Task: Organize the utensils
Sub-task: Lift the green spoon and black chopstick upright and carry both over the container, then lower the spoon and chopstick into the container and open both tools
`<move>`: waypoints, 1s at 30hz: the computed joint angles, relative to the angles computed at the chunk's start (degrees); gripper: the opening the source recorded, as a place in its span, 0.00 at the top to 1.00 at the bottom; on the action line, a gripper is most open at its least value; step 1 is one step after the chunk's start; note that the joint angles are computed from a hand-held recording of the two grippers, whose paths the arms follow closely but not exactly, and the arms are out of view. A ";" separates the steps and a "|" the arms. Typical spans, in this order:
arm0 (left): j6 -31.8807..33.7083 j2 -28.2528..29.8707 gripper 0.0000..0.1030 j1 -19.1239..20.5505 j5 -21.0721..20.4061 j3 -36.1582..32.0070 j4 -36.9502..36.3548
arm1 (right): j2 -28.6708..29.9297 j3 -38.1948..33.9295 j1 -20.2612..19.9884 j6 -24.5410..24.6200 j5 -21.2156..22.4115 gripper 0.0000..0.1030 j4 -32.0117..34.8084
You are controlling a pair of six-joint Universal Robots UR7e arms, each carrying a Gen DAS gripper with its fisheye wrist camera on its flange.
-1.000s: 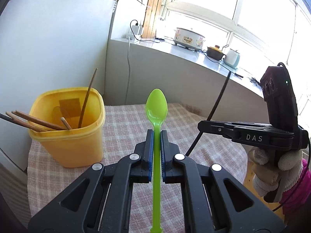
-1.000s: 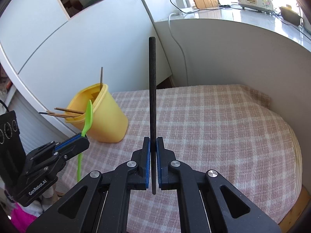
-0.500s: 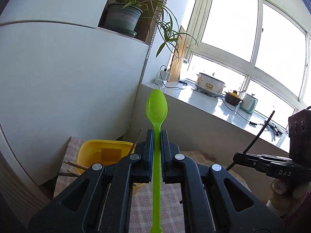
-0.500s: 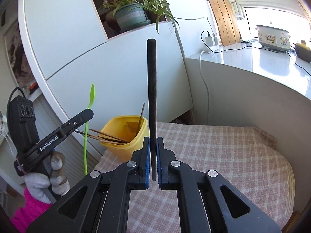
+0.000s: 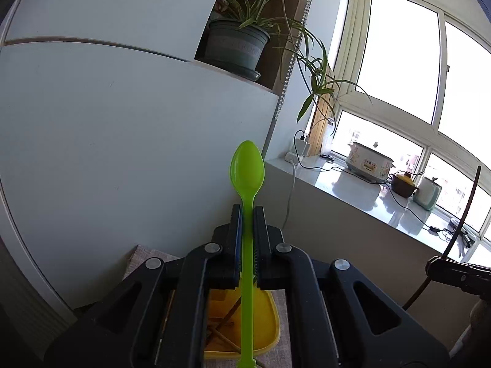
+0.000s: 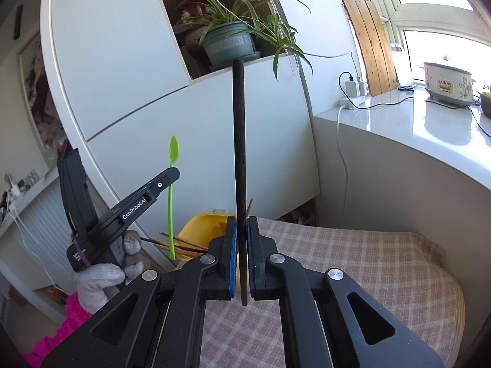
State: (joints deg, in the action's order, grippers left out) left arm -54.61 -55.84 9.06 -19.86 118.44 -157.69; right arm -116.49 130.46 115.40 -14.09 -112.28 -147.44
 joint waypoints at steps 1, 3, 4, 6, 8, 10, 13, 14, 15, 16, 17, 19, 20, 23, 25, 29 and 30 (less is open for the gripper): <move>0.01 0.13 0.96 0.33 -0.08 -0.05 -0.14 | 0.53 -0.19 -0.05 -0.10 0.25 0.96 -0.45; 0.80 0.56 0.96 0.93 -0.67 -0.12 -1.40 | 1.68 -0.83 -0.34 -0.36 1.20 0.96 -0.39; 1.24 0.83 0.96 1.18 -0.75 -0.32 -1.57 | 2.30 -1.12 -0.39 -0.40 1.36 0.96 -0.37; 1.44 1.24 0.96 1.59 -0.46 -0.68 -1.17 | 3.81 -1.56 0.03 -0.91 0.75 0.96 -1.25; 1.37 1.40 0.96 2.03 -0.61 -0.75 -1.35 | 5.24 -1.75 0.62 -1.51 -0.05 0.96 -2.84; 0.21 1.27 0.96 2.34 -0.27 -0.89 0.50 | 6.68 -2.05 0.92 -2.10 -0.41 0.96 -4.54; -1.47 0.92 0.96 2.43 0.38 -0.73 3.17 | 8.27 -2.48 1.02 -2.16 -0.09 0.96 -6.28; -2.48 0.72 0.96 2.42 0.60 -0.73 4.78 | 8.84 -2.61 1.11 -2.26 -0.11 0.96 -7.10; -3.49 0.48 0.96 2.47 0.65 -0.80 6.39 | 9.49 -2.72 1.25 -2.39 -0.23 0.96 -8.16; -3.51 0.41 0.96 2.52 0.50 -0.70 6.50 | 10.14 -2.85 1.39 -2.53 -0.26 0.96 -9.13; -3.86 0.28 0.96 2.55 0.42 -0.66 7.12 | 10.80 -3.07 1.48 -2.59 -0.17 0.96 -9.86; -4.47 0.09 0.96 2.61 0.08 -0.55 8.01 | 12.06 -3.34 1.64 -2.72 -0.16 0.96 -11.24; -4.87 0.01 0.96 2.60 0.01 -0.48 8.36 | 12.65 -3.40 1.57 -2.89 0.05 0.96 -11.91; -6.11 -0.39 0.96 2.51 -0.07 0.00 9.31 | 14.46 -3.56 1.28 -2.99 0.05 0.96 -13.34; -7.60 -0.88 0.96 2.43 -0.44 0.24 10.69 | 15.34 -3.51 0.86 -3.01 0.08 0.96 -13.83; -10.33 -1.75 0.96 1.85 -0.38 0.68 13.72 | 16.95 -3.13 -0.08 -3.59 -0.26 0.96 -13.95; -10.52 -1.91 0.96 1.71 -0.41 0.87 13.71 | 17.22 -2.97 -0.36 -3.72 -0.24 0.96 -13.69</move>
State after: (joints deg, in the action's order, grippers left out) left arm -65.12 -57.75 10.77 -20.26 119.32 -143.99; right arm -99.27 127.49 115.04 -17.81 -112.52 -161.13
